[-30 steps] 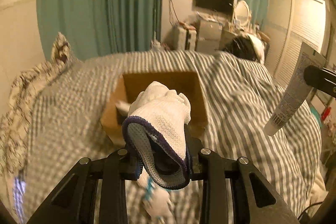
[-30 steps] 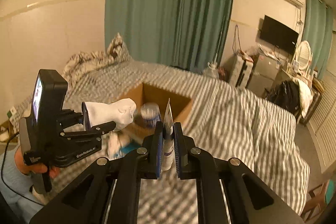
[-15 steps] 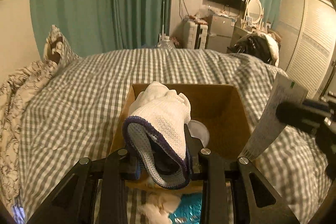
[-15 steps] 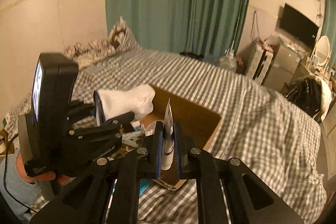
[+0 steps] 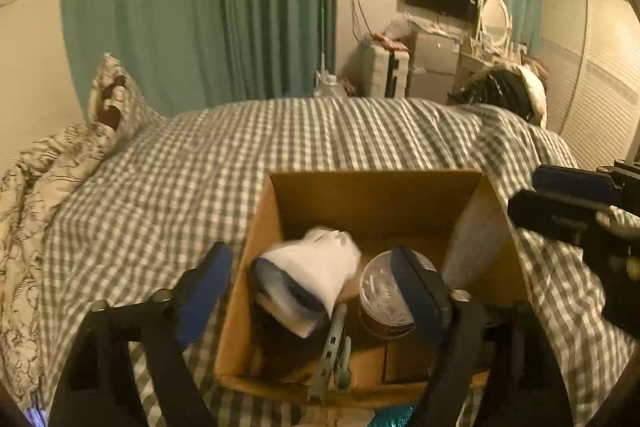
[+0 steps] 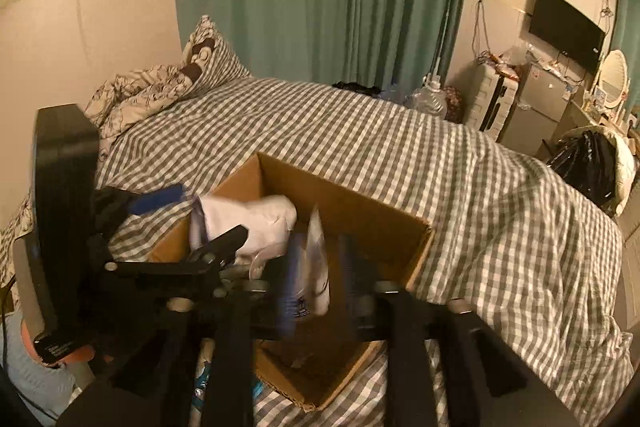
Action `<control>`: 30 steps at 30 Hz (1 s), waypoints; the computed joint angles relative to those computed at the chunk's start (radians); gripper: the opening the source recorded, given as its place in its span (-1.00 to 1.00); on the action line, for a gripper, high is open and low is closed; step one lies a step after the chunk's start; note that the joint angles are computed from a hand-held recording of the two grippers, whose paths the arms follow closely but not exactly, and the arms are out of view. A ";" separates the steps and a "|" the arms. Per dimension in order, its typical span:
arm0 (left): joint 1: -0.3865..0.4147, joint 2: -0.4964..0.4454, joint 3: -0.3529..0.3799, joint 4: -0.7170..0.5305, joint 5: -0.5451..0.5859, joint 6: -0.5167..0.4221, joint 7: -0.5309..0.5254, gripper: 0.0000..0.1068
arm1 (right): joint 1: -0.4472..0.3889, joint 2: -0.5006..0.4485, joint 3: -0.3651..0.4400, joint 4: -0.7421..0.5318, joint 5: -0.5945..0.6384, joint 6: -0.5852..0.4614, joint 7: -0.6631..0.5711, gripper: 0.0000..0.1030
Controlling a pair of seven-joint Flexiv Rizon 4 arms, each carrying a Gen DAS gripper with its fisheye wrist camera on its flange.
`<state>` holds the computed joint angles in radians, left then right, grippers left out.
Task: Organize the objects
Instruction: 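Release the sock with left tool while right tool drops the tube into the box, then grasp the white plush toy with left tool while right tool grasps the lace cloth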
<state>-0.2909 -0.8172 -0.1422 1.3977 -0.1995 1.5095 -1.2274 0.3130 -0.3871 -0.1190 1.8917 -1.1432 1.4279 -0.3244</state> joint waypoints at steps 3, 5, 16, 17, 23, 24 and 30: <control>-0.006 0.044 0.027 0.035 -0.011 -0.023 -0.035 0.70 | 0.002 0.045 -0.005 0.031 -0.063 -0.005 0.052 -0.06; -0.011 0.078 0.052 0.066 -0.012 -0.031 -0.069 0.72 | -0.012 0.086 0.007 0.056 -0.114 -0.012 0.093 0.15; 0.077 0.298 0.009 0.378 -0.010 0.124 -0.115 0.73 | -0.138 0.287 0.131 0.194 -0.386 -0.070 0.342 0.72; 0.071 0.311 0.020 0.404 -0.007 0.140 -0.126 0.74 | -0.146 0.297 0.149 0.212 -0.391 -0.090 0.358 0.73; -0.007 0.318 0.106 0.514 0.002 0.203 -0.201 0.75 | -0.162 0.263 0.198 0.266 -0.431 -0.143 0.428 0.73; -0.057 0.303 0.157 0.520 -0.002 0.212 -0.226 0.75 | -0.161 0.248 0.200 0.270 -0.440 -0.143 0.442 0.73; -0.149 0.227 0.226 0.547 0.013 0.203 -0.258 0.75 | -0.146 0.149 0.191 0.276 -0.485 -0.156 0.497 0.73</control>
<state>-0.4396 -0.5906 0.0835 1.9450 -0.1863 1.7123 -1.4856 0.1666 -0.2378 0.0715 2.1681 -1.6282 1.2722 0.1724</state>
